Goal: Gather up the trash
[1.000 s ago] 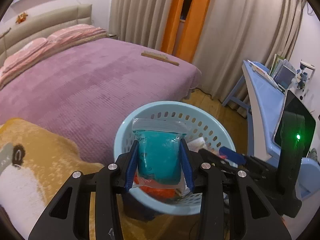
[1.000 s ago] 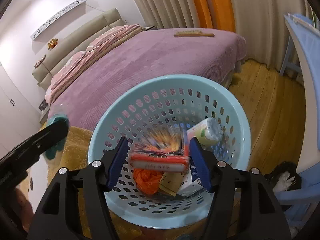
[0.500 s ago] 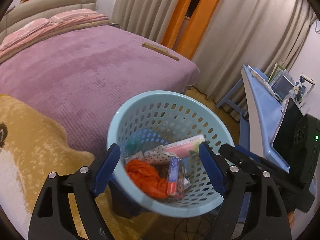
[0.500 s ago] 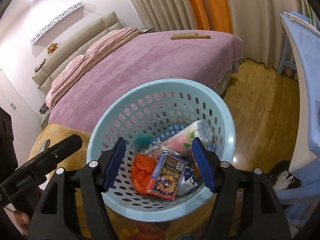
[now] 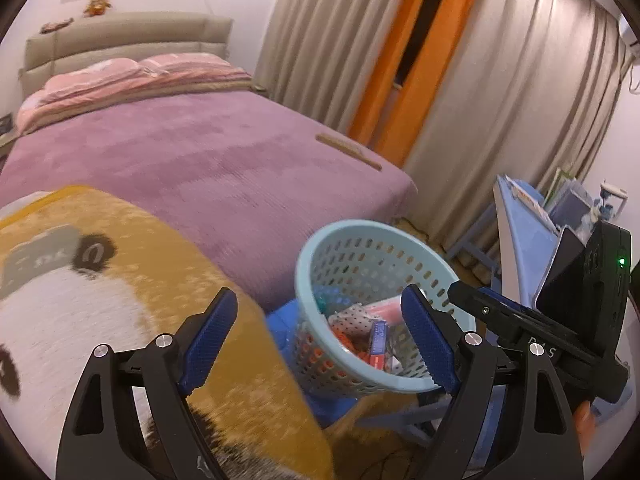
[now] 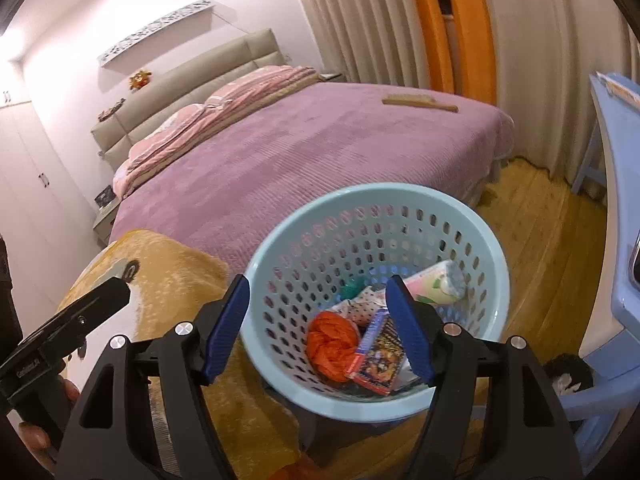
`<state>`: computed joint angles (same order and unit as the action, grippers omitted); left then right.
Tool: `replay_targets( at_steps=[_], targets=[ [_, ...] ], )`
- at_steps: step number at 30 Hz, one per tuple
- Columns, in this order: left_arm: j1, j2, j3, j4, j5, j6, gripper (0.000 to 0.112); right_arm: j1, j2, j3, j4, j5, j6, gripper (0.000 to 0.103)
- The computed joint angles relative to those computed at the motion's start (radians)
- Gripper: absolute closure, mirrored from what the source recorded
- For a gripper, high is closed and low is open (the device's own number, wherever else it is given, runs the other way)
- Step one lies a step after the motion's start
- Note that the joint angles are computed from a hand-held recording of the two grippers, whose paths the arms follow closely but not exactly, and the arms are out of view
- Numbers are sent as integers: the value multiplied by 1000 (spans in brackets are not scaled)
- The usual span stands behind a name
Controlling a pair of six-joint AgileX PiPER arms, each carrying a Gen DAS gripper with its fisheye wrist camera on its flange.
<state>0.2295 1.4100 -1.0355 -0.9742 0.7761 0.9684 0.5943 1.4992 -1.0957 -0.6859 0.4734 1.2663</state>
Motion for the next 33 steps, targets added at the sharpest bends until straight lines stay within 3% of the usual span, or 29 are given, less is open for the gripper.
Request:
replay_targets(
  at_steps=[3,10,14,21,33],
  targets=[
    [50,-55,49,-23,-10,46,28,60,1,-19,-79,49,66,35],
    [128,-193,200,-78,-124,161,27,233,2,-19,-368,232,321,24],
    [163,-280,293,-185,-213,288,23,314,-12,6,-488,314,446,21],
    [244,-357,388,-436,-221,535,18,430,7,9,-619,474,549,19],
    [289,-369,415,-461,-190,577,17,452,44,13,-643,482,602,18]
  ],
)
